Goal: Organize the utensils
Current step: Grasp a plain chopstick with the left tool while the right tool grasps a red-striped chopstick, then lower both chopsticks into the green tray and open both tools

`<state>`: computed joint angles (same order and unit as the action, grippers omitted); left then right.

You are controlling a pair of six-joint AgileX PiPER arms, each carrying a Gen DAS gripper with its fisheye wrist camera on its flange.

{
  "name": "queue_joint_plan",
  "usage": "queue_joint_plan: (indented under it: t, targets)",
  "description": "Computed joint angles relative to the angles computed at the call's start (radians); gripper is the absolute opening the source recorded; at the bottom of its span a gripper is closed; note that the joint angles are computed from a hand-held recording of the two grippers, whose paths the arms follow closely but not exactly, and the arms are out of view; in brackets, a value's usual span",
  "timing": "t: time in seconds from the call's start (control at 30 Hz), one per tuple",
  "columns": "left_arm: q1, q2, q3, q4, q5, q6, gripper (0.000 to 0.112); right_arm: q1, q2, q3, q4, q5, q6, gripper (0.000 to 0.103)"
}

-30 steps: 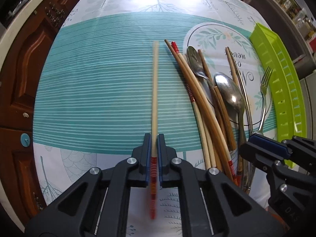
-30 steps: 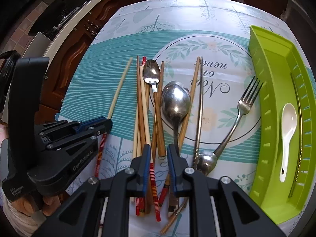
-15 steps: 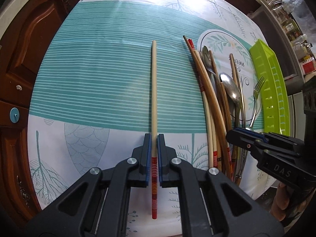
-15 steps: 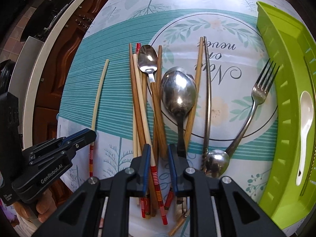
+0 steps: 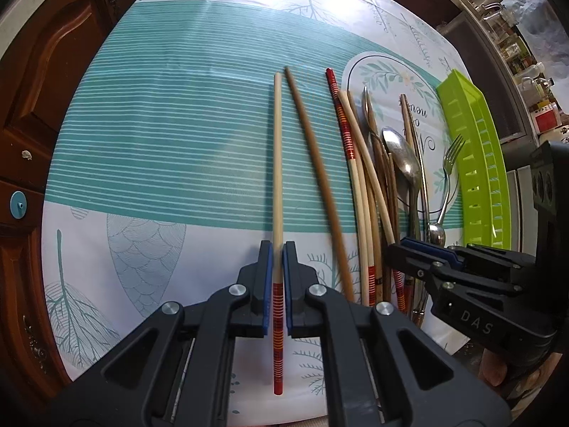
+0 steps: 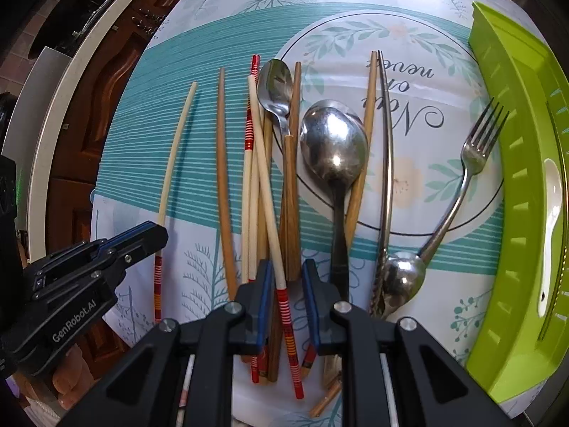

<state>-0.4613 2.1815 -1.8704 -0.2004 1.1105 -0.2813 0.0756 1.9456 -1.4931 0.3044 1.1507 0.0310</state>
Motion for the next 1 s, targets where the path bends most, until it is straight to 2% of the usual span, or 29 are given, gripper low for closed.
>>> queue_joint_plan:
  t: [0.2,0.27,0.3,1.0]
  targets:
    - [0.004,0.008,-0.004,-0.024,-0.015,0.015,0.003,-0.006,-0.031,0.041,0.022,-0.012,-0.022,0.014]
    - [0.004,0.017,-0.012,-0.029,-0.015,0.014,0.003,-0.017,-0.05,0.06,0.037,-0.017,-0.038,0.01]
    - [0.005,0.018,-0.012,-0.035,-0.015,0.015,0.003,-0.023,-0.055,0.064,0.047,-0.013,-0.049,0.005]
    - [-0.006,-0.062,0.028,-0.063,-0.046,0.03,0.003,-0.06,-0.211,0.164,0.112,-0.048,-0.159,0.005]
